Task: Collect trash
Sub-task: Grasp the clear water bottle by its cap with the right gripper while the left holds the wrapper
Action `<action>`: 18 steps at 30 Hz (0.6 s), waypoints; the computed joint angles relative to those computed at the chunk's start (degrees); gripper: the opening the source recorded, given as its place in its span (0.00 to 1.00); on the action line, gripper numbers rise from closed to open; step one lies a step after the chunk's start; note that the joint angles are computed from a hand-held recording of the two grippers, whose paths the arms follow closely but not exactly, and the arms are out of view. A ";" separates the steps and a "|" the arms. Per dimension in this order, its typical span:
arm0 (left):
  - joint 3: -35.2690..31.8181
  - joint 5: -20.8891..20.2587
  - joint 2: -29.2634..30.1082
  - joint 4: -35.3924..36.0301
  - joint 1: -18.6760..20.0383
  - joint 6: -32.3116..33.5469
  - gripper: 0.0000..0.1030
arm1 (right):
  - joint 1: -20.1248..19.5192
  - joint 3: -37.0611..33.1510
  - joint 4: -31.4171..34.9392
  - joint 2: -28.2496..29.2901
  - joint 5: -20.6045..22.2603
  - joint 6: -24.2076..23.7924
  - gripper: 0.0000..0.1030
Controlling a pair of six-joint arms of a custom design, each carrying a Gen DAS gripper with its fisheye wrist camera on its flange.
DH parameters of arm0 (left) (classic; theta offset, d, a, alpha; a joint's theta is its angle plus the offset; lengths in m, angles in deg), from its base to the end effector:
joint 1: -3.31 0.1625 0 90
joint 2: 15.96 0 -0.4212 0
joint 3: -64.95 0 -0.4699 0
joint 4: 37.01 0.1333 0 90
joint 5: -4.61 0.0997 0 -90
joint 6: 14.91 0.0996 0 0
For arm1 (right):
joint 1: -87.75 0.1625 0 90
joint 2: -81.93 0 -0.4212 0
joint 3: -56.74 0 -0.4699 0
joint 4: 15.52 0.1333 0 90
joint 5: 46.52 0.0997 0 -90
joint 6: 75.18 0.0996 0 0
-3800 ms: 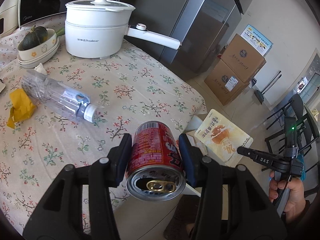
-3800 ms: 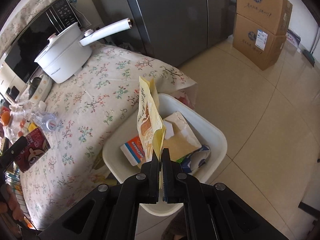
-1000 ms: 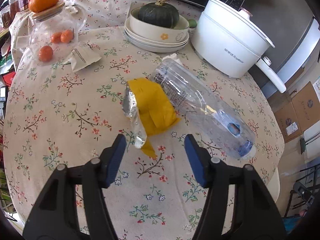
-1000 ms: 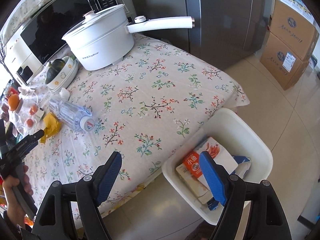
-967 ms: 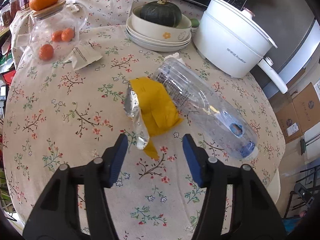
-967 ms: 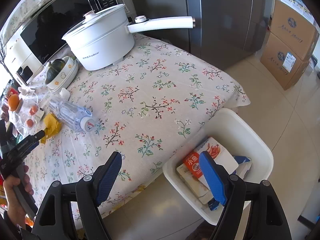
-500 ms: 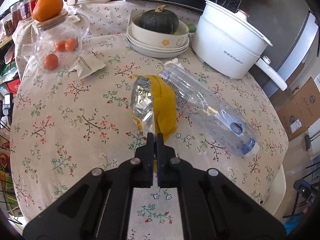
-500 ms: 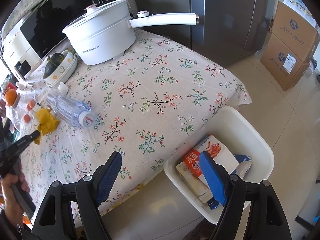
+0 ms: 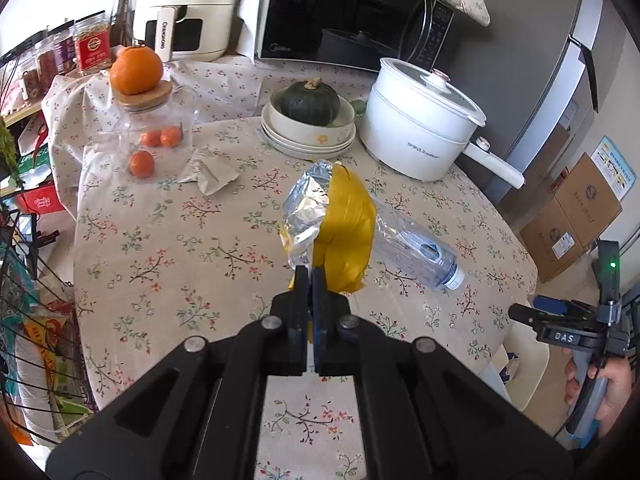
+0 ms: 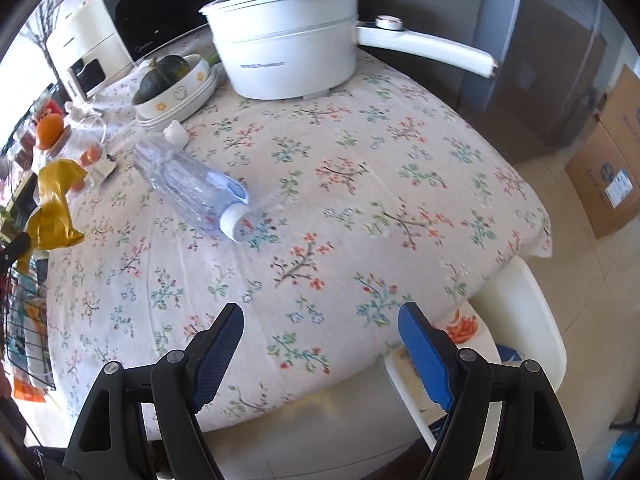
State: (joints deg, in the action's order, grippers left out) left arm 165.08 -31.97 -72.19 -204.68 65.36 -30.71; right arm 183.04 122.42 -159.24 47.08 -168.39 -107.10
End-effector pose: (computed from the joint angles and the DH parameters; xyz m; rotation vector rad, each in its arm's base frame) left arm -0.1343 -0.7082 0.1929 -0.1043 2.2901 -1.0632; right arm 0.1609 -0.8627 0.1232 0.6592 -2.4102 0.3274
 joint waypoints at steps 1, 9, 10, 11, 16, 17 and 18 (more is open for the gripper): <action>0.81 -0.02 -0.83 -0.37 0.04 -0.68 0.02 | 0.62 -1.33 0.21 1.28 0.12 -1.39 0.79; 4.37 2.40 -5.18 0.89 0.68 -3.63 0.02 | 3.64 -13.87 2.39 12.82 -0.61 -9.69 0.81; 4.55 2.40 -5.55 1.42 0.96 -4.27 0.02 | 3.81 -15.66 2.92 14.32 -1.00 -10.50 0.81; 4.85 2.27 -6.00 1.95 1.20 -5.04 0.02 | 3.92 -17.50 3.74 15.83 -1.45 -11.25 0.81; 5.74 1.22 -7.85 3.81 2.19 -7.78 0.02 | 4.12 -26.68 6.79 23.36 -5.57 -13.75 0.81; 5.86 1.23 -8.10 3.83 2.26 -7.94 0.02 | 4.09 -28.27 7.34 24.62 -6.35 -14.10 0.81; 5.98 1.30 -8.28 3.77 2.26 -8.07 0.02 | 4.07 -29.55 6.86 25.86 -7.46 -15.01 0.81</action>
State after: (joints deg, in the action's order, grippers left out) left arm 171.05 -30.67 -80.47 -200.91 67.63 -38.79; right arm 187.11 92.87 -152.38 72.93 -175.85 -122.11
